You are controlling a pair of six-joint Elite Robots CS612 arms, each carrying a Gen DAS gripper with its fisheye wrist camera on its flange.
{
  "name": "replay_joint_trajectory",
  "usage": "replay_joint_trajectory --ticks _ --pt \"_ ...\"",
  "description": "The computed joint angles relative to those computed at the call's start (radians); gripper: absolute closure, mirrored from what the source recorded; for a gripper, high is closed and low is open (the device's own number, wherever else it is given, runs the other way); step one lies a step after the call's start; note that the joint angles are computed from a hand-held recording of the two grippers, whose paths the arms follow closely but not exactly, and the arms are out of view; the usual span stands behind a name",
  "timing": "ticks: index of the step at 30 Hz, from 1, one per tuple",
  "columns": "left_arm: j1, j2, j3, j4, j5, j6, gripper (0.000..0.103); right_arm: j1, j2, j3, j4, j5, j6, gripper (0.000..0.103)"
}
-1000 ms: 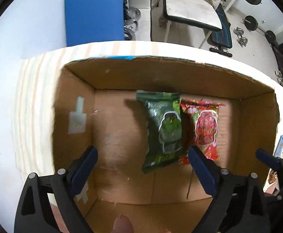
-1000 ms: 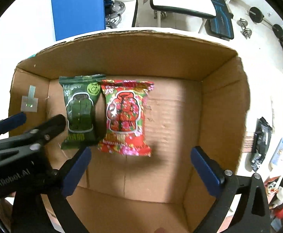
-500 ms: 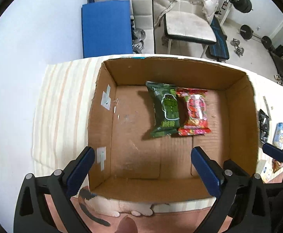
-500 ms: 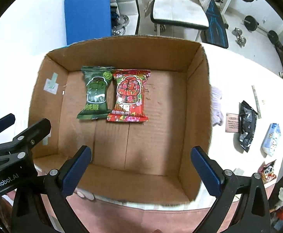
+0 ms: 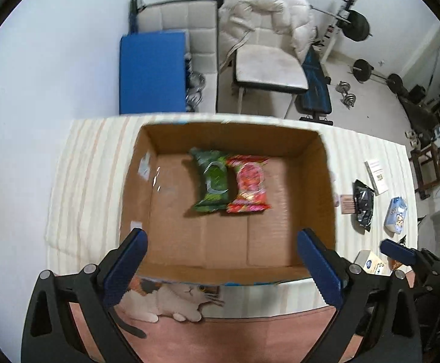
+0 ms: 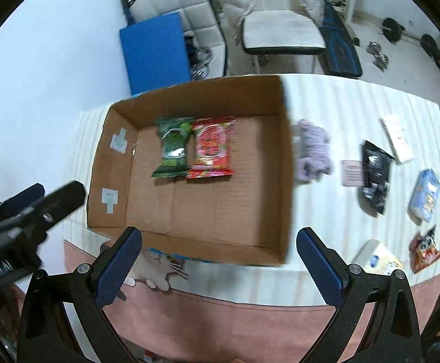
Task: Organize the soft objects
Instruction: 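Grasp the black snack bag with the left tool while the right tool grasps the blue tissue pack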
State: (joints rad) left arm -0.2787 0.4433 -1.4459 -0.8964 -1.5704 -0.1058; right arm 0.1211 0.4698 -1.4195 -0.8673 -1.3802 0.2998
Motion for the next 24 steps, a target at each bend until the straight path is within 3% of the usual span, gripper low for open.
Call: replay_joint_trajectory --ticks 6,14,18,24 --pt "-0.086 -0.026 0.051 -0.014 0.007 0.069 0.002 -0.102 0.031 -0.134 0.114 -0.027 0.051 0.000" --pt "-0.199 -0.060 0.262 -0.012 -0.098 0.121 0.002 -0.282 0.099 -0.232 0.235 -0.097 0.150 0.000" --pt "-0.238 -0.090 0.426 -0.006 -0.115 0.111 0.026 -0.359 0.137 -0.213 0.253 -0.078 0.153 0.000" --pt "-0.267 -0.131 0.624 -0.016 -0.130 0.081 0.028 -0.410 0.175 -0.152 0.257 -0.035 0.125 0.000"
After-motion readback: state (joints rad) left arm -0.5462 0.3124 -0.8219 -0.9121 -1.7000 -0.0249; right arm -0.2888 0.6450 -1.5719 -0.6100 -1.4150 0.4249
